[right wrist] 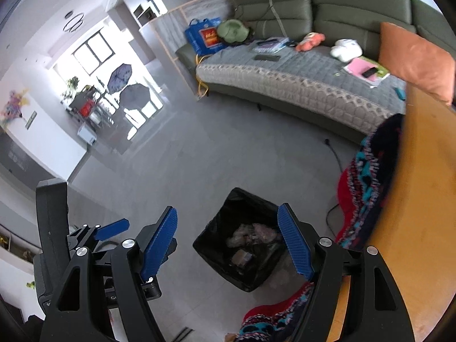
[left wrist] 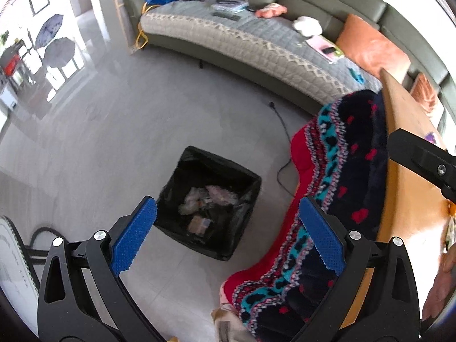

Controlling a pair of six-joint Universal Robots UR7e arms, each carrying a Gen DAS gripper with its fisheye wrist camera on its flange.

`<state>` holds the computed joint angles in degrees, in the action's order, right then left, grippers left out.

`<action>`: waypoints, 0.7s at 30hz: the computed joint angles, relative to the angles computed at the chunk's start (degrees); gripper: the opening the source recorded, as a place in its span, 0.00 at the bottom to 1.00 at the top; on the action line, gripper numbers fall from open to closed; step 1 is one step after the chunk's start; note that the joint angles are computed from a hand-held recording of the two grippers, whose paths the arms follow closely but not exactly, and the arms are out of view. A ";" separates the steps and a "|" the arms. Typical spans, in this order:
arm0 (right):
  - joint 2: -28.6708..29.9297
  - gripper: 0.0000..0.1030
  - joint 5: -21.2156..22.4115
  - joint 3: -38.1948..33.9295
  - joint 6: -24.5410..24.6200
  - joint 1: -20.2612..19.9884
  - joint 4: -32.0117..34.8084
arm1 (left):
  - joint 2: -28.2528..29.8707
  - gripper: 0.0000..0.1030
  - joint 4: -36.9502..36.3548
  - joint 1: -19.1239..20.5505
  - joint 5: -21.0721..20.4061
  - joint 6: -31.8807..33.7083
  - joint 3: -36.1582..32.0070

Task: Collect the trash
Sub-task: 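Move both open tools back over the table toward the grey cap and orange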

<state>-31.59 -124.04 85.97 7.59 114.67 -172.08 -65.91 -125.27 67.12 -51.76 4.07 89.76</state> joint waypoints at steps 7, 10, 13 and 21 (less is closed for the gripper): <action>-10.26 0.72 -3.21 13.62 -0.15 -0.58 -8.17 | -0.48 0.94 -1.44 -6.12 -3.22 -1.91 5.31; -14.74 0.72 -4.86 19.03 -0.14 -1.22 -11.50 | 0.50 0.94 -2.51 -9.47 -4.24 -1.83 7.10; -19.05 0.72 -6.58 23.80 -0.15 -2.07 -13.68 | 1.96 0.94 -3.24 -12.10 -5.62 -2.37 8.16; -33.45 0.72 -10.45 37.87 -0.65 -6.33 -19.65 | 7.32 0.94 -5.69 -19.19 -9.33 -4.94 10.61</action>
